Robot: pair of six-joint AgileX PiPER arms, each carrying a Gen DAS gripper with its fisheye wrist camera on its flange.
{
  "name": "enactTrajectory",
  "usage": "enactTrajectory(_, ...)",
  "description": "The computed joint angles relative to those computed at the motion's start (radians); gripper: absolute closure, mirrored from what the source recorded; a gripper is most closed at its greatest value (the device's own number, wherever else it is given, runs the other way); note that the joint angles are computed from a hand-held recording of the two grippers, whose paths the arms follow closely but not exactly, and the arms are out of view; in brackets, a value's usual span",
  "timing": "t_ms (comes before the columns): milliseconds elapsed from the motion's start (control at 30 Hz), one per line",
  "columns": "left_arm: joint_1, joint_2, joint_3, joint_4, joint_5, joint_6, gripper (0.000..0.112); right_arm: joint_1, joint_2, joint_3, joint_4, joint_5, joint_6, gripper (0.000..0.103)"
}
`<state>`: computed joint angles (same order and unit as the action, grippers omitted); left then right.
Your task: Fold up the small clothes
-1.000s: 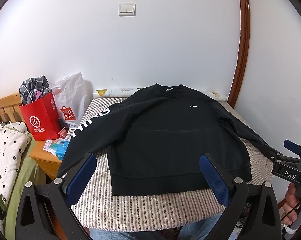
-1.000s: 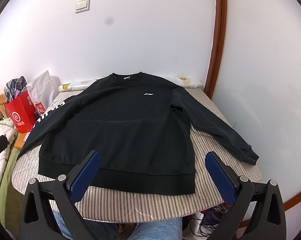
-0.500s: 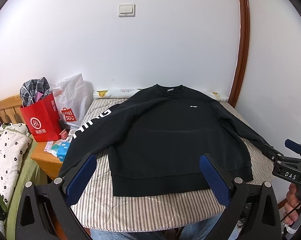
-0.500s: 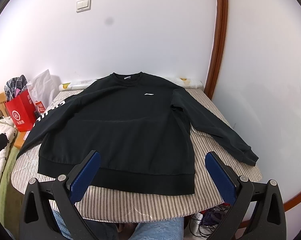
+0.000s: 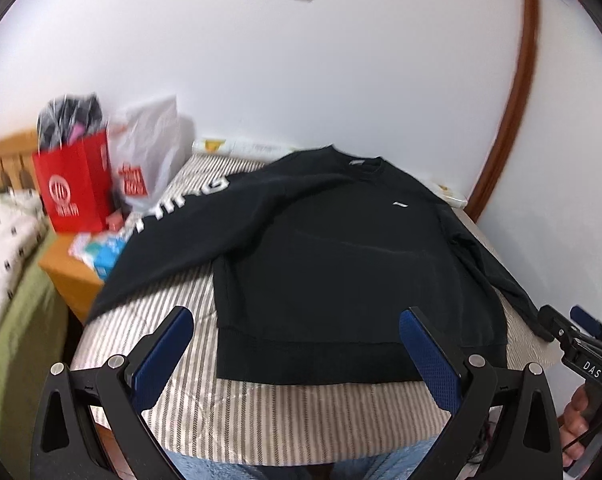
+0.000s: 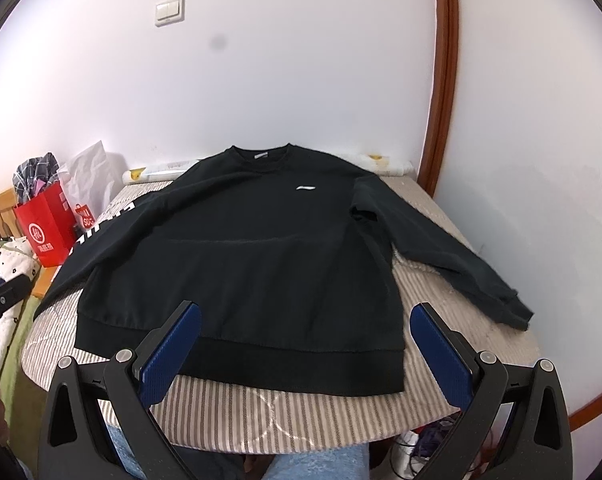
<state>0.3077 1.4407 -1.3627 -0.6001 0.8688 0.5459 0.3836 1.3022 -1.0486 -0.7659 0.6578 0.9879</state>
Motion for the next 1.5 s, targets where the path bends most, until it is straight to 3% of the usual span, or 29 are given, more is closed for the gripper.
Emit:
enactTrajectory(133, 0.045, 0.096, -0.006, -0.067, 0.008, 0.050, 0.009, -0.038, 0.095, -0.008, 0.062, -0.086, -0.045, 0.000)
enactTrajectory(267, 0.057, 0.172, 0.003, -0.052, -0.083, 0.012, 0.009, -0.034, 0.189, -0.021, -0.017, -0.104, 0.006, 0.000)
enactTrajectory(500, 0.154, 0.406, -0.138, -0.245, 0.010, 0.039, 0.010, -0.114, 0.338, -0.126, 0.165, -0.191, -0.162, 0.000)
enactTrajectory(633, 0.171, 0.504, -0.210, -0.305, 0.018, 0.012, 0.011, -0.107, 0.410, -0.200, 0.176, -0.155, -0.203, 0.000)
enactTrajectory(767, 0.147, 0.584, -0.293, -0.263, 0.001, -0.062, 0.014, -0.086, 0.491, -0.293, 0.127, -0.048, -0.185, 0.001)
enactTrajectory(833, 0.137, 0.591, -0.300, -0.284, -0.042, -0.051, 0.014, -0.088, 0.515, -0.321, 0.121, -0.029, -0.186, 0.001)
enactTrajectory(900, 0.139, 0.635, -0.364, -0.288, -0.012, -0.084, 0.016, -0.100, 0.526, -0.340, 0.150, -0.022, -0.213, 0.001)
enactTrajectory(1100, 0.136, 0.759, -0.570, -0.188, 0.006, -0.284, 0.038, -0.127, 0.570, -0.420, 0.201, 0.005, -0.274, 0.001)
enactTrajectory(1200, 0.115, 0.815, -0.699, -0.020, 0.030, -0.429, 0.071, -0.143, 0.584, -0.446, 0.221, 0.019, -0.296, 0.001)
enactTrajectory(1233, 0.105, 0.847, -0.773, 0.059, 0.062, -0.491, 0.090, -0.151, 0.584, -0.447, 0.232, 0.016, -0.309, 0.001)
enactTrajectory(1267, 0.101, 0.878, -0.845, 0.099, 0.101, -0.527, 0.099, -0.159, 0.588, -0.453, 0.242, 0.013, -0.321, 0.001)
enactTrajectory(1400, 0.078, 0.898, -0.980, 0.176, 0.133, -0.567, 0.103, -0.198, 0.589, -0.460, 0.283, -0.005, -0.365, 0.000)
enactTrajectory(1500, 0.031, 0.942, -1.189, 0.242, 0.200, -0.590, 0.105, -0.233, 0.578, -0.451, 0.316, -0.037, -0.399, 0.000)
